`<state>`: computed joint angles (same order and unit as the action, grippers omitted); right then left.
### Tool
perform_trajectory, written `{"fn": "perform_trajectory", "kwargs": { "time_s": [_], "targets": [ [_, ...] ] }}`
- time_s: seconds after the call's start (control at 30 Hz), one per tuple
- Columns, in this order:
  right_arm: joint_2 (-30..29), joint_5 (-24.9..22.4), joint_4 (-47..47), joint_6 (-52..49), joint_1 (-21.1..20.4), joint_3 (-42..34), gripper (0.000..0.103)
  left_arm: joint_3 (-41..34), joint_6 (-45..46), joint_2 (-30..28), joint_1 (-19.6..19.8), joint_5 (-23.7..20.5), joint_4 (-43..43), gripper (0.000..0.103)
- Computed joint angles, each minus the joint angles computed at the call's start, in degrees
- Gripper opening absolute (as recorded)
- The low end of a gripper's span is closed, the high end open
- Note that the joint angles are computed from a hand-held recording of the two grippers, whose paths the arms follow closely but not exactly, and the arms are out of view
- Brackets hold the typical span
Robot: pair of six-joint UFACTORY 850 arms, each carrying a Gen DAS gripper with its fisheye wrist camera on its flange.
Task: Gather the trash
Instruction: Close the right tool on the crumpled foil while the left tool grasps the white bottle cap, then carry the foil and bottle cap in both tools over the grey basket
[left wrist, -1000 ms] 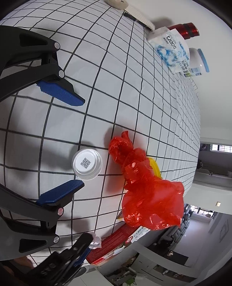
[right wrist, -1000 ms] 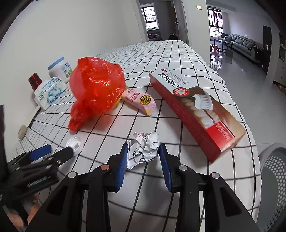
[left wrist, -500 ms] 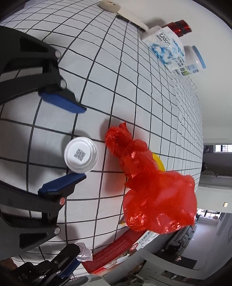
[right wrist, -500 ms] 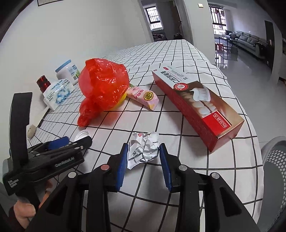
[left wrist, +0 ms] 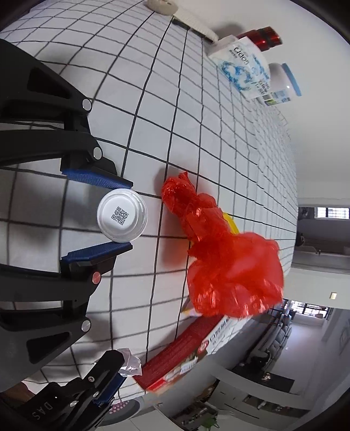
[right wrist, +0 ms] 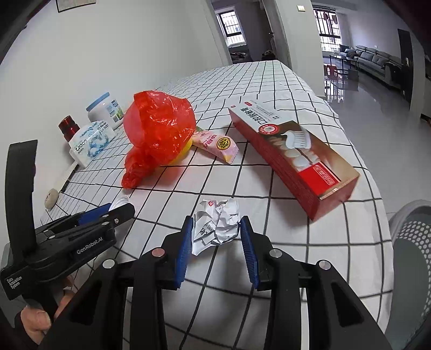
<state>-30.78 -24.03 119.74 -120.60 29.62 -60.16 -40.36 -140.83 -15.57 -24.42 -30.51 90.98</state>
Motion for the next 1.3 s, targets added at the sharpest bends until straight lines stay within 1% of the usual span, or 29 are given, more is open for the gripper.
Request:
{"fn": "perform_trajectory", "kwargs": {
  "time_s": [0.17,0.27,0.43,0.53,0.7,0.9,1.13,1.3],
  "targets": [
    [3.37,-1.32,3.81,-3.76,-1.57,4.02,0.035,-0.02,0.81,1.26,-2.84,-2.27,-1.03,0.039],
    [5.44,-1.93,5.98,-5.83,-2.77,6.41,0.035,-0.6,1.62,1.6,-5.32,-3.81,-1.95,0.039],
    [9.58,-3.0,9.89,-9.24,-6.17,11.26,0.035,-2.81,3.38,1.19,-9.17,-4.23,-1.9,0.039],
    [11.59,-3.58,12.08,-11.23,-8.68,13.79,0.035,-5.3,4.56,0.01,-12.06,-4.81,-1.36,0.039],
    [14.29,-4.41,14.53,-13.24,-14.57,17.76,0.035,-10.35,6.88,-3.33,-15.37,-3.37,0.11,0.039],
    [15.13,-4.94,14.64,-13.48,-21.68,20.43,0.035,-17.28,9.7,-8.9,-17.77,0.01,1.5,0.039],
    [13.57,-5.51,14.3,-14.47,-26.18,20.72,0.035,-23.86,14.72,-14.62,-18.64,4.24,-1.33,0.039],
    [12.04,-5.03,12.19,-12.86,-27.58,19.73,0.035,-27.28,18.42,-17.35,-18.2,5.03,-3.99,0.039]
  ]
}}
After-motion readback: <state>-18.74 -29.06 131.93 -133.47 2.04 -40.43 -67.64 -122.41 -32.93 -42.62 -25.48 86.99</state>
